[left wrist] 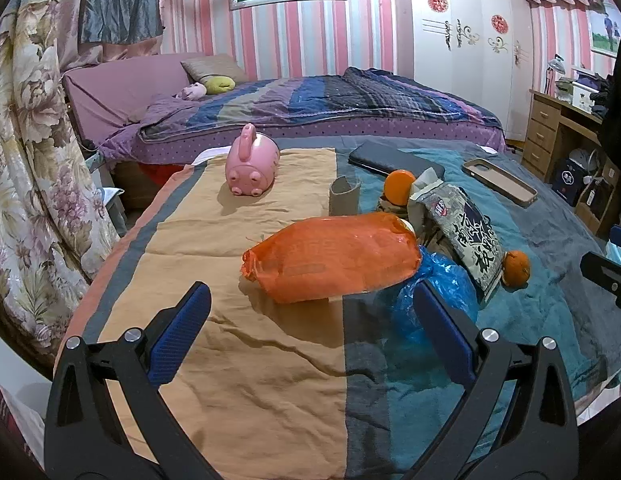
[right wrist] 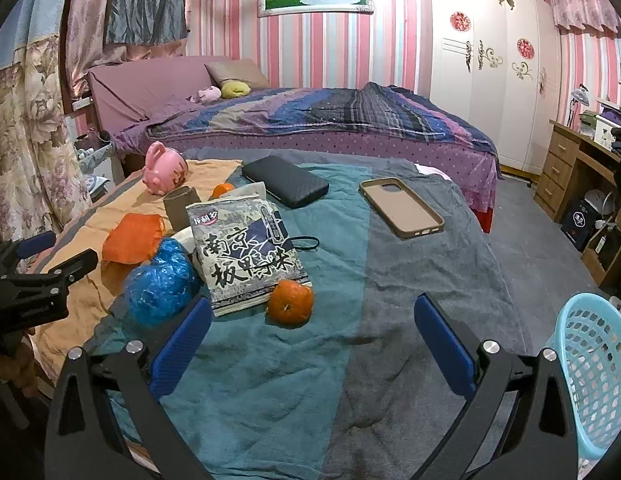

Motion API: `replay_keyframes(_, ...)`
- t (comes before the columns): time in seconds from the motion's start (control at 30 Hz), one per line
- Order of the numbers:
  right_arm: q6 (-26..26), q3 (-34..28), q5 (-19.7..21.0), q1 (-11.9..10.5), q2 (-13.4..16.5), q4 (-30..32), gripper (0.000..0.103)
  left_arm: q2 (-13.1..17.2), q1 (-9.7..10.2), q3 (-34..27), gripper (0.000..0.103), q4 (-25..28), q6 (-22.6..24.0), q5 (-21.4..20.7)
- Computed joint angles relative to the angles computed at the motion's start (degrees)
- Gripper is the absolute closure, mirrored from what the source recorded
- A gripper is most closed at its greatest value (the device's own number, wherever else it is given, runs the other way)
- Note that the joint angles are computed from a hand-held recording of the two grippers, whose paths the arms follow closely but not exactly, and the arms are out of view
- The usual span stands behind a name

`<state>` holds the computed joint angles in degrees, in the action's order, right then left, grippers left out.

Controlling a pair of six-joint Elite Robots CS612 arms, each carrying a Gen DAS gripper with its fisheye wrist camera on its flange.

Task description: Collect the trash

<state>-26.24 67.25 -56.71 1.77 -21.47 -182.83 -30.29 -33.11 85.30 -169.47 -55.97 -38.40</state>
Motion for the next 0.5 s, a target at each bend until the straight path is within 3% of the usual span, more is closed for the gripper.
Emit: replay_keyframes(0.5, -0.8, 0.0, -0.9, 0.3, -0.1, 1.3, 0.004, 0.1, 0.03, -0.2, 0.005, -0.1, 0.3, -0.6)
